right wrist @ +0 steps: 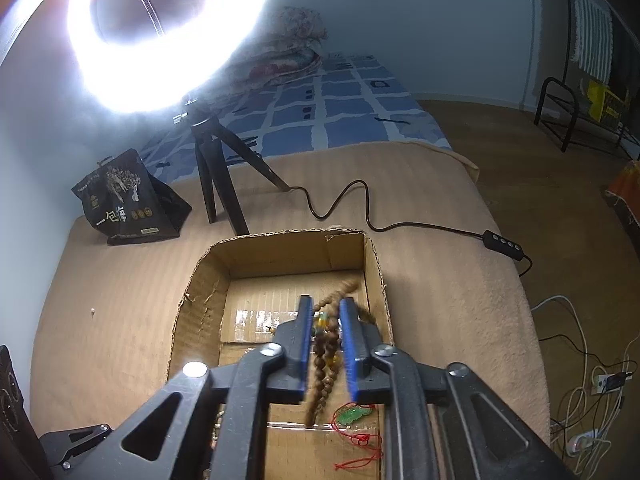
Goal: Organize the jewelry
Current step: 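Open the right tool to drop the beads while the left tool releases the watch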
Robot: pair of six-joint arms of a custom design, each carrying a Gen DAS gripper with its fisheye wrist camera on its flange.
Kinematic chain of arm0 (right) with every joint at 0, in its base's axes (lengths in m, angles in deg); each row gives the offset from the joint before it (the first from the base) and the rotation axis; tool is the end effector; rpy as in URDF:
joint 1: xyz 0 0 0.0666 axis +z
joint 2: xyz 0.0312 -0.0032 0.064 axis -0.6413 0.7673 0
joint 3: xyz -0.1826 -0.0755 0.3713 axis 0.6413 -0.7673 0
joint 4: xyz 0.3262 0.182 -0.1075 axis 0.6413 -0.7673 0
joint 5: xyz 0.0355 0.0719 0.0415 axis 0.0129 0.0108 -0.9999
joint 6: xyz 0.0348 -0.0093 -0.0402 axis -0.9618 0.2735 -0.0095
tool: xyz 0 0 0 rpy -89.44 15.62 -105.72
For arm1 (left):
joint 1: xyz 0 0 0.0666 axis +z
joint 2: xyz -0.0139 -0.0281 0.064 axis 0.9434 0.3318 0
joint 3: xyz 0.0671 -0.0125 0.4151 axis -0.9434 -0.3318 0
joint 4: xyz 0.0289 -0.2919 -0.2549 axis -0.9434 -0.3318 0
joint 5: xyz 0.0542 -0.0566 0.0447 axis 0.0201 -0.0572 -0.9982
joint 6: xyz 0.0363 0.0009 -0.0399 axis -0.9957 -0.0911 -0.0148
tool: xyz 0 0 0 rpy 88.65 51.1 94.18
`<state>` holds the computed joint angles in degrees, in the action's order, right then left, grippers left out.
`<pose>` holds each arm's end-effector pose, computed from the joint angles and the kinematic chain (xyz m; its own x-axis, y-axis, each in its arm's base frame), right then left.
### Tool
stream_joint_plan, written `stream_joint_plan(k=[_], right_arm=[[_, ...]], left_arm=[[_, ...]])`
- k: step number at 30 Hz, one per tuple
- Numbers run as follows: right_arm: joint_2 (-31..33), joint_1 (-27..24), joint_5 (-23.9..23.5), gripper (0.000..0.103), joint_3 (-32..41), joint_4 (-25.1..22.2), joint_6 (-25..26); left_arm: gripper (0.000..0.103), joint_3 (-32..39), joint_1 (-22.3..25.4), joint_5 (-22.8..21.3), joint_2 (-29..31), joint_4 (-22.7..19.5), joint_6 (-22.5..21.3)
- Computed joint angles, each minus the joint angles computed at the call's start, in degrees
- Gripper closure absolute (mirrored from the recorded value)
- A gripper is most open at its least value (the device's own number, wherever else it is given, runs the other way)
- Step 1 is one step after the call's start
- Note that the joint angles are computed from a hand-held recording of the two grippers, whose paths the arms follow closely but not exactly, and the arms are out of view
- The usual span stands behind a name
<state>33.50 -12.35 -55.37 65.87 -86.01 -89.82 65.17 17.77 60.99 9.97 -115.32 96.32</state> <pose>0.4467 0.2322 0.5626 -0.7981 -0.1311 -0.5880 -0.2656 0.9526 0.1482 0.3442 -0.4401 0.5314 -0.8511 -0.1726 -0.4958 -0.0060 0.9475 -0.3196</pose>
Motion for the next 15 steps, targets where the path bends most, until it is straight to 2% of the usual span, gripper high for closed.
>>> stream_joint_plan(k=[3,5,9,15], right_arm=[[0.18,0.17,0.28,0.065,0.38,-0.46,-0.39],[-0.04,0.43,1.25,0.046,0.38,-0.37,-0.57],[-0.37,0.77,1.94,0.043,0.72,-0.64,-0.62],[-1.16,1.25,2.24,0.034,1.18,-0.83,-1.35]], left_arm=[[0.076,-0.2,-0.1,-0.18,-0.25,-0.56,0.07],[0.076,-0.36,-0.25,-0.39,-0.5,-0.89,-0.17],[0.076,-0.43,-0.63,-1.49,-1.21,-1.83,-0.83],[0.076,-0.91,-0.79,-2.95,-2.82,-3.26,-0.53]])
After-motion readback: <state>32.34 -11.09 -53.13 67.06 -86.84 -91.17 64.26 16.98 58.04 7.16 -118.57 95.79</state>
